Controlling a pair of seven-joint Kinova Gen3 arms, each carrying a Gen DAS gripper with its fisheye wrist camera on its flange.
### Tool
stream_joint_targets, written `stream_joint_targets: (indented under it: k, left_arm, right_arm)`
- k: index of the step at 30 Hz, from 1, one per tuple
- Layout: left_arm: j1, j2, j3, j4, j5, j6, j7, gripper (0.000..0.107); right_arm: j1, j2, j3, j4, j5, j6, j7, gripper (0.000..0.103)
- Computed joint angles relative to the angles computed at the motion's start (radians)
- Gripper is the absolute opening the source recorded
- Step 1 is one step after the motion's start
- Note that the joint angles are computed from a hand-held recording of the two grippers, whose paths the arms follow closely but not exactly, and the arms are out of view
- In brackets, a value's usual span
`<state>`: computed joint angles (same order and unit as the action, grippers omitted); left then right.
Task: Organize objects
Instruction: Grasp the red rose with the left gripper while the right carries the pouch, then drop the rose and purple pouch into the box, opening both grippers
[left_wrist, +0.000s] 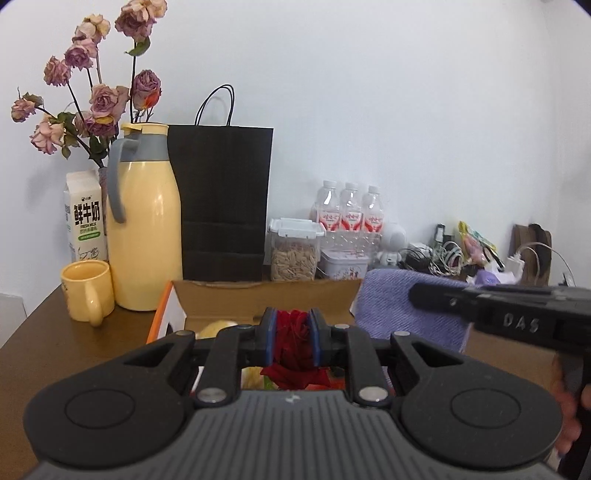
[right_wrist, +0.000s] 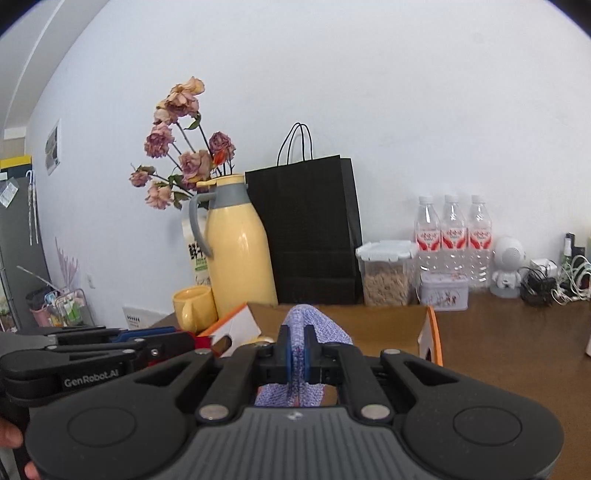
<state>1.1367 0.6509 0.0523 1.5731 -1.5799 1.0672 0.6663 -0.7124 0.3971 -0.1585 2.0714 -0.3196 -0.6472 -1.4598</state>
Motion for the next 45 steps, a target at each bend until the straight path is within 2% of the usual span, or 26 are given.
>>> stream_joint_targets:
  k: [7, 9, 11, 17, 23, 25, 26, 27, 28, 29, 30, 31, 32, 33, 34, 36, 38, 41, 45]
  left_arm:
    - [-0.081, 0.053, -0.037, -0.079, -0.005, -0.098, 0.023, 0.019]
    - [-0.1, 0.081, -0.05, -0.121, 0.027, -0.114, -0.006, 0.019]
    - [-0.114, 0.107, -0.065, -0.156, 0.07, -0.134, -0.049, 0.019]
    - [-0.107, 0.135, -0.122, -0.178, 0.139, -0.19, -0.105, 0.019]
    - [-0.068, 0.152, -0.161, -0.197, 0.171, -0.165, -0.139, 0.024]
    - [-0.057, 0.163, -0.168, -0.217, 0.196, -0.137, -0.165, 0.03]
    - [-0.051, 0.168, -0.173, -0.224, 0.205, -0.125, -0.174, 0.038]
    - [-0.045, 0.17, -0.18, -0.227, 0.208, -0.119, -0.174, 0.049]
    - [-0.039, 0.172, -0.186, -0.232, 0.211, -0.11, -0.174, 0.056]
    - [-0.032, 0.178, -0.191, -0.242, 0.216, -0.094, -0.18, 0.071]
    - [-0.026, 0.187, -0.195, -0.257, 0.226, -0.071, -0.193, 0.088]
    - [-0.019, 0.199, -0.199, -0.278, 0.238, -0.042, -0.208, 0.095]
    - [-0.009, 0.213, -0.207, -0.299, 0.248, -0.009, -0.221, 0.103]
    - [0.001, 0.225, -0.215, -0.314, 0.252, 0.016, -0.225, 0.103]
    - [0.006, 0.231, -0.22, -0.325, 0.257, 0.032, -0.23, 0.103]
    - [0.009, 0.232, -0.224, -0.332, 0.267, 0.042, -0.234, 0.103]
    - [0.011, 0.229, -0.226, -0.331, 0.271, 0.041, -0.232, 0.103]
    - [0.015, 0.228, -0.23, -0.331, 0.273, 0.046, -0.23, 0.103]
    - [0.021, 0.222, -0.231, -0.322, 0.265, 0.045, -0.221, 0.103]
  right_arm:
    - [0.052, 0.123, 0.002, -0.168, 0.07, 0.042, -0.057, 0.005]
    - [0.076, 0.171, -0.012, -0.2, 0.1, 0.008, -0.085, 0.005]
    - [0.074, 0.215, 0.006, -0.228, 0.116, -0.004, -0.118, 0.005]
    - [0.069, 0.268, 0.043, -0.314, 0.079, 0.162, -0.123, 0.005]
    - [0.013, 0.26, 0.108, -0.309, 0.014, 0.202, -0.099, 0.007]
    - [-0.005, 0.254, 0.126, -0.311, -0.008, 0.22, -0.083, 0.013]
    - [-0.018, 0.252, 0.142, -0.311, -0.026, 0.227, -0.072, 0.017]
    - [-0.031, 0.25, 0.156, -0.312, -0.043, 0.233, -0.06, 0.02]
    - [-0.039, 0.249, 0.164, -0.308, -0.056, 0.231, -0.053, 0.021]
    - [-0.048, 0.246, 0.172, -0.306, -0.07, 0.23, -0.045, 0.024]
    - [-0.048, 0.244, 0.171, -0.302, -0.075, 0.224, -0.04, 0.031]
    - [-0.047, 0.242, 0.169, -0.297, -0.078, 0.215, -0.038, 0.036]
    - [-0.047, 0.24, 0.167, -0.289, -0.083, 0.201, -0.035, 0.048]
    - [-0.046, 0.238, 0.164, -0.283, -0.087, 0.188, -0.032, 0.06]
    - [-0.043, 0.236, 0.159, -0.278, -0.087, 0.177, -0.029, 0.066]
    - [-0.047, 0.232, 0.158, -0.269, -0.102, 0.161, -0.017, 0.087]
    - [-0.041, 0.229, 0.148, -0.263, -0.104, 0.147, -0.009, 0.098]
    - [-0.036, 0.224, 0.137, -0.256, -0.107, 0.138, 0.002, 0.103]
    - [-0.035, 0.218, 0.131, -0.249, -0.116, 0.129, 0.019, 0.103]
